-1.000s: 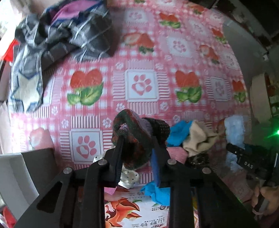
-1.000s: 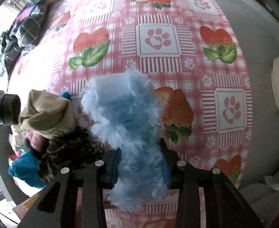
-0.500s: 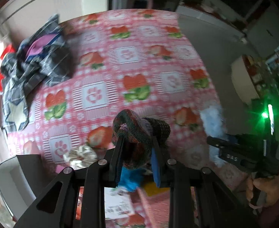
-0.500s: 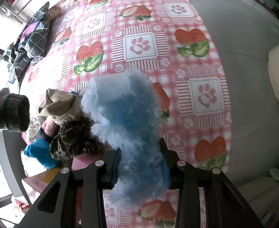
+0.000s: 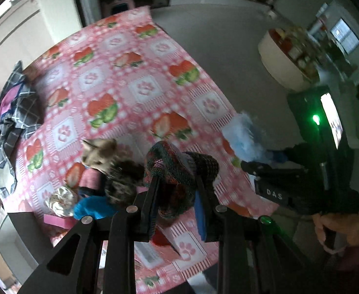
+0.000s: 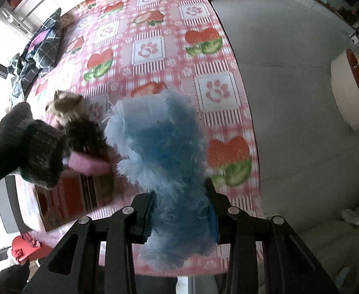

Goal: Organize soft objects
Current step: 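Lift both held items and carry them over the white box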

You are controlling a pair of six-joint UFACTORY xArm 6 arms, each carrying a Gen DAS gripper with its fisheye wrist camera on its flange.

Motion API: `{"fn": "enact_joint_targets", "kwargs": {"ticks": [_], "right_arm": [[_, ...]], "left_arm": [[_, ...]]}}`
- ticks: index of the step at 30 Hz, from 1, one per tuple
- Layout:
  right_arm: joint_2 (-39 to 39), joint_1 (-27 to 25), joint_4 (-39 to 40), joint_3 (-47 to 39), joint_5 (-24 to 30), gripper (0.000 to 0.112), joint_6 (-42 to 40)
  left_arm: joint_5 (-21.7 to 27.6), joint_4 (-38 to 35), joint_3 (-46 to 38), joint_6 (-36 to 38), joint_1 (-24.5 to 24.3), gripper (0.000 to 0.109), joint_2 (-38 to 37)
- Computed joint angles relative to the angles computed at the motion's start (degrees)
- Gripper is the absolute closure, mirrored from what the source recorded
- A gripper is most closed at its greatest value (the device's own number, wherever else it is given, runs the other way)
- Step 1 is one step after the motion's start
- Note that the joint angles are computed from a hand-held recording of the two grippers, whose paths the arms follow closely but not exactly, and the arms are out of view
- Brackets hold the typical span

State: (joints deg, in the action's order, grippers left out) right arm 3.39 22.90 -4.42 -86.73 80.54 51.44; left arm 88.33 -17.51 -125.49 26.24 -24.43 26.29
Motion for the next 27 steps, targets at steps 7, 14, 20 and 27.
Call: {"fn": "enact_joint_targets", "kwargs": {"ticks": [7,14,20,27], "right_arm": [[-6.3,0.8,3.2,8.1,-2.2,0.075,1.1],[-8.8,2.0,5.0,11.7,-3.9,0.075,1.5],[-7.7,5.3,5.4,11.4,-4.3,0.075,4.5],[-2.1,11.1,5.0,5.9,-2.1,0.075,10.6]], "left_arm": [[-5.4,2.5,18.0,2.0,-3.0,0.08,-12.0],[-7.8,3.2,26.2,3.8,-3.6,0.08,-17.8],[-9.0,2.4,32.5,7.3,-1.2,0.08,-21.9],[-8.3,-2.6,38.5,16.3,5.3,0.08,-26.0]]}}
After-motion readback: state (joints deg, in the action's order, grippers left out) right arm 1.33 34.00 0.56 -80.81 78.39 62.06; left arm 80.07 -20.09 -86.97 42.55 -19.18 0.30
